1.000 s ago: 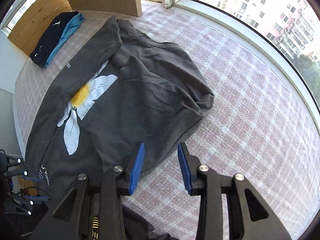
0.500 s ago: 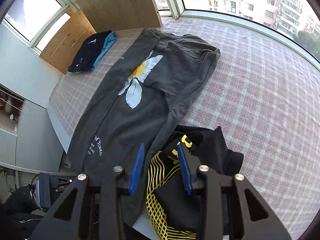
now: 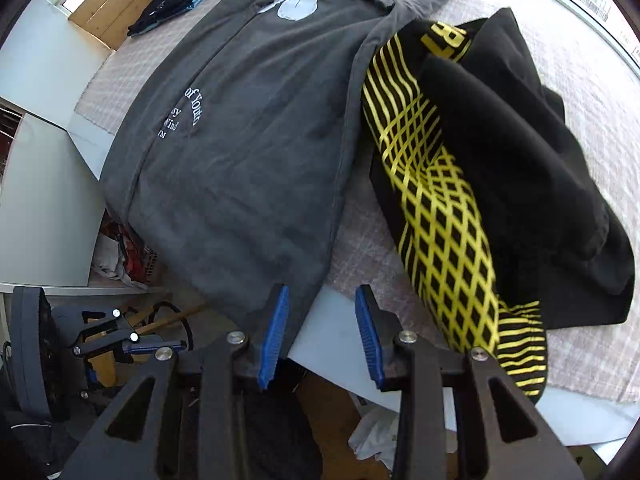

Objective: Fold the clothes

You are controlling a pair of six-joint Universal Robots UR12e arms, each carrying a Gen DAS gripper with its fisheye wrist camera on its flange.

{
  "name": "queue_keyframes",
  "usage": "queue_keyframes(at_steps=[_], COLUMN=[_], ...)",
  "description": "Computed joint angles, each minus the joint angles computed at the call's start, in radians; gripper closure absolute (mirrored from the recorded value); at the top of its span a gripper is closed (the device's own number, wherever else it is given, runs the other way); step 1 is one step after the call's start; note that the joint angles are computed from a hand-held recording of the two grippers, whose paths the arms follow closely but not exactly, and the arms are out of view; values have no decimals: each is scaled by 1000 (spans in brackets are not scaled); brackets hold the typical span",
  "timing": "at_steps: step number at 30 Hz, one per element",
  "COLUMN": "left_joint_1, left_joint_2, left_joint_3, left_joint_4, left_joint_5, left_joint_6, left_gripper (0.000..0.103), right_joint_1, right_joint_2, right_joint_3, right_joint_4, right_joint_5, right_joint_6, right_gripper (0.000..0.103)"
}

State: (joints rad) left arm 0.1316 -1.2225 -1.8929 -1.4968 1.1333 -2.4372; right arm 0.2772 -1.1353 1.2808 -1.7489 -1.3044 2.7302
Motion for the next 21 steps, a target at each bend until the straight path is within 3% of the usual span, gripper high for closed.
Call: queue_keyframes(at_steps=[6, 14, 17, 20, 21], left_joint_1=[-23, -48, -55, -60, -60], left_joint_2=[-26, -61, -69, -75, -75], left_joint_3=[31, 56, 54, 49, 46], left_joint_4=[63, 116, 133, 148, 152], left_joint_5=[34, 53, 49, 42, 38], left_joint_6=[-26, -55, -74, -101, -110], left_gripper=[70, 70, 70, 68, 68], right_joint_1=[10, 26, 26, 16, 14], right_joint_2=[-1, 17, 15, 15, 16], right_joint_3=[26, 5, 9, 14, 12], right_joint_4=[-56, 31, 20, 28, 39], right_joint_5=[-42, -65, -70, -10, 12], right_joint_6=[73, 102, 119, 136, 142], right_gripper=[68, 69, 69, 98, 98])
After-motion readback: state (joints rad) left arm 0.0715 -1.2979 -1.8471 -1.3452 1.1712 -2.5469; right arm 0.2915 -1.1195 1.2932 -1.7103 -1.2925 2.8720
